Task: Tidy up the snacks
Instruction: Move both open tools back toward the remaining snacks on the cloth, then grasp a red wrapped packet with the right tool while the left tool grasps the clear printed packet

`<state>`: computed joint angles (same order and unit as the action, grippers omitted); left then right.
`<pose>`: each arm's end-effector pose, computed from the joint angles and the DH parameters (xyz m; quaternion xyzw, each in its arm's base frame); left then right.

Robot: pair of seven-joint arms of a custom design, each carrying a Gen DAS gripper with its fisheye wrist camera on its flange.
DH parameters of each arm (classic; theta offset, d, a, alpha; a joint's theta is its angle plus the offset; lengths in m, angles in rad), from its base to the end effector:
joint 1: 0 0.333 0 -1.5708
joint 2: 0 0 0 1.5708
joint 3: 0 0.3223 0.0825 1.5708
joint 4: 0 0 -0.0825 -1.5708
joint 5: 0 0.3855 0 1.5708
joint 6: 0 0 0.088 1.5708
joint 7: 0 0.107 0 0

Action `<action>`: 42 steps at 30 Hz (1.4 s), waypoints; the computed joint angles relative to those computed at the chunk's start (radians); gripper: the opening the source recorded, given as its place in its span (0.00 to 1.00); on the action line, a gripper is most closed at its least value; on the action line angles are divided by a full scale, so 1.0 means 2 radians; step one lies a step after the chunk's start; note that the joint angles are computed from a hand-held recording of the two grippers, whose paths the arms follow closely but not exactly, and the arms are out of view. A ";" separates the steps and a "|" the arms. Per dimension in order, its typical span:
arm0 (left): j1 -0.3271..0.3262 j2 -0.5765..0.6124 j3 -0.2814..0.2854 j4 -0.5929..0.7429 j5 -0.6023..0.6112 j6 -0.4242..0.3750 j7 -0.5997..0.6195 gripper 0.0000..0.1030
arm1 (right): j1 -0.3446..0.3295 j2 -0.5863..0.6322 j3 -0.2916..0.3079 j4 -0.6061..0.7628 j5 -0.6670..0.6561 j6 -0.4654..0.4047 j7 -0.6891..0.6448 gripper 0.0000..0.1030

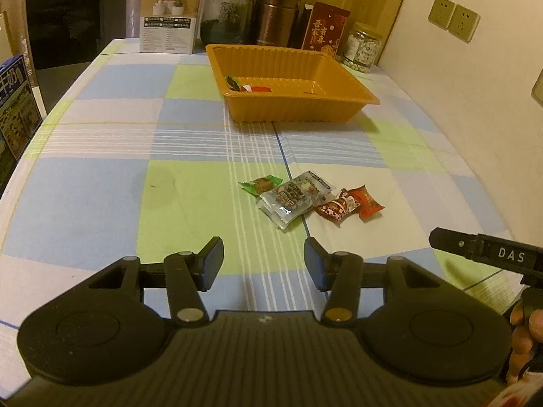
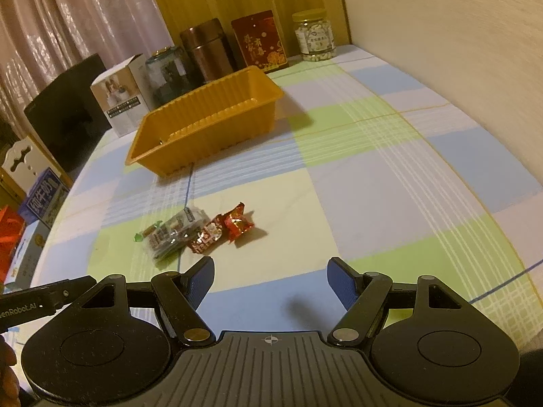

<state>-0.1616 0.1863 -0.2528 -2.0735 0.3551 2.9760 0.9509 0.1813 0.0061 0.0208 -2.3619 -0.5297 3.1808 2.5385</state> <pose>0.5646 -0.2668 0.4314 -0.6261 0.6929 -0.3203 0.1587 0.5216 0.1544 0.4182 -0.5721 0.7199 -0.1680 0.3552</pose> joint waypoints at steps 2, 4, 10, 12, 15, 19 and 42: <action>0.000 0.008 -0.001 0.007 0.000 -0.002 0.004 0.47 | -0.001 0.007 0.002 0.004 0.010 -0.002 -0.012 0.71; 0.002 0.015 -0.002 0.013 -0.001 -0.005 0.008 0.47 | -0.001 0.012 0.004 0.008 0.021 -0.003 -0.025 0.71; 0.005 0.036 -0.004 0.033 0.000 -0.014 0.020 0.47 | -0.007 0.030 0.013 0.022 0.051 -0.006 -0.061 0.71; 0.007 0.044 -0.005 0.041 0.001 -0.015 0.026 0.47 | -0.010 0.037 0.018 0.027 0.061 -0.007 -0.073 0.71; 0.012 0.055 -0.011 0.051 -0.005 -0.021 0.039 0.47 | -0.015 0.046 0.026 0.034 0.074 -0.010 -0.089 0.71; 0.014 0.066 -0.013 0.063 -0.007 -0.028 0.052 0.47 | -0.016 0.057 0.028 0.044 0.077 -0.013 -0.099 0.71; 0.022 0.116 -0.018 0.125 -0.018 -0.049 0.115 0.47 | -0.021 0.115 0.032 0.109 0.048 -0.026 -0.145 0.71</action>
